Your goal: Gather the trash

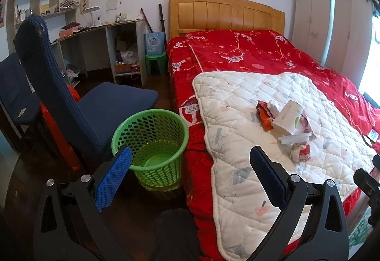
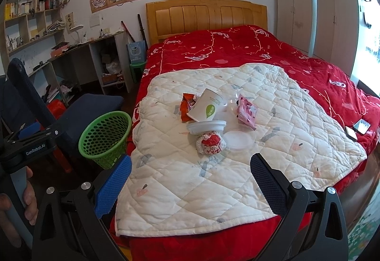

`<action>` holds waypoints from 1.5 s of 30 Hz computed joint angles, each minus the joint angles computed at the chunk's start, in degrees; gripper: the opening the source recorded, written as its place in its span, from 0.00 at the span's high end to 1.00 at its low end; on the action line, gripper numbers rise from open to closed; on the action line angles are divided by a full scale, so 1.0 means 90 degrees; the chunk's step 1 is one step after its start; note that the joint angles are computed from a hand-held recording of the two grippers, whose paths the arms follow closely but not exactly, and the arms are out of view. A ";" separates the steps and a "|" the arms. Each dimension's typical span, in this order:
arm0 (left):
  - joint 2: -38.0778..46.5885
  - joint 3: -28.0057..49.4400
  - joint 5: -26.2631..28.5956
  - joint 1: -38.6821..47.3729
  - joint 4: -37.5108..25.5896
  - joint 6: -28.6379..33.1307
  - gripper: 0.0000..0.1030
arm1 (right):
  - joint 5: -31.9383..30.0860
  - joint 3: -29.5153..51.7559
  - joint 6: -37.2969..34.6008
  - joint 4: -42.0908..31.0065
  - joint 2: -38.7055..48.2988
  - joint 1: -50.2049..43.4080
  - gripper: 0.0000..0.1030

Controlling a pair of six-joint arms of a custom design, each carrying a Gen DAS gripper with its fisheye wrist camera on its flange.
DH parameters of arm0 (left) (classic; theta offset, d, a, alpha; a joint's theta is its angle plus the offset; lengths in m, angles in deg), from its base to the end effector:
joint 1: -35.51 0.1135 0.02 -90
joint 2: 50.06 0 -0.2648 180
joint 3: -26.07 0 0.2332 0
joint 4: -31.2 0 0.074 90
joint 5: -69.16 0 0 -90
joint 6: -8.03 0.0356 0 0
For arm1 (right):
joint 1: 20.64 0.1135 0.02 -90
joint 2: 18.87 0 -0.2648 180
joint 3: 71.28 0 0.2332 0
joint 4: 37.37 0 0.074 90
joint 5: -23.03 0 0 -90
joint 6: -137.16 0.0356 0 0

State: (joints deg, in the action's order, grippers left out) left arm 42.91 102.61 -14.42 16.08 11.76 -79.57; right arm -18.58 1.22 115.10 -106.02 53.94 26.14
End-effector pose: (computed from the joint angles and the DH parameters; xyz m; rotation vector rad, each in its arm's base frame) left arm 0.3250 -0.1189 0.2479 0.4799 2.1545 -0.2893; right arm 0.1632 0.1348 0.2741 0.5946 2.1661 -0.1924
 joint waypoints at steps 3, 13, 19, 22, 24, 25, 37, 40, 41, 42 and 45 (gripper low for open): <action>0.0019 0.0020 -0.0010 -0.0013 -0.0011 0.0005 0.05 | -0.0005 -0.0012 -0.0008 0.0012 0.0004 -0.0001 0.06; 0.0151 0.0175 -0.0081 -0.0086 -0.0112 -0.0045 0.05 | -0.0090 -0.0086 -0.0104 0.0112 -0.0029 -0.0129 0.06; 0.0232 0.0281 -0.0113 -0.0182 -0.0165 -0.0018 0.05 | -0.0130 -0.0217 -0.0168 0.0169 -0.0138 -0.0256 0.06; 0.0289 0.0348 -0.0137 -0.0250 -0.0196 0.0007 0.05 | -0.0162 -0.0240 -0.0244 0.0162 -0.0167 -0.0349 0.06; 0.0334 0.0424 -0.0140 -0.0280 -0.0255 0.0021 0.05 | -0.0201 -0.0262 -0.0308 0.0186 -0.0201 -0.0420 0.06; 0.0366 0.0471 -0.0141 -0.0296 -0.0288 0.0029 0.05 | -0.0229 -0.0304 -0.0356 0.0237 -0.0235 -0.0465 0.06; 0.0796 0.0967 -0.0214 -0.0481 -0.0508 0.0146 0.05 | -0.0821 -0.0646 -0.1179 0.0924 -0.0485 -0.1297 0.06; 0.0976 0.1161 -0.0291 -0.0544 -0.0566 0.0157 0.05 | -0.1057 -0.0746 -0.1522 0.1202 -0.0570 -0.1610 0.06; 0.1056 0.1250 -0.0309 -0.0563 -0.0598 0.0155 0.05 | -0.1157 -0.0769 -0.1648 0.1291 -0.0580 -0.1732 0.06; 0.1118 0.1322 -0.0321 -0.0579 -0.0622 0.0153 0.05 | -0.1239 -0.0788 -0.1771 0.1374 -0.0579 -0.1844 0.06; 0.1305 0.1531 -0.0337 -0.0618 -0.0695 0.0154 0.05 | -0.1483 -0.0839 -0.2101 0.1617 -0.0550 -0.2143 0.06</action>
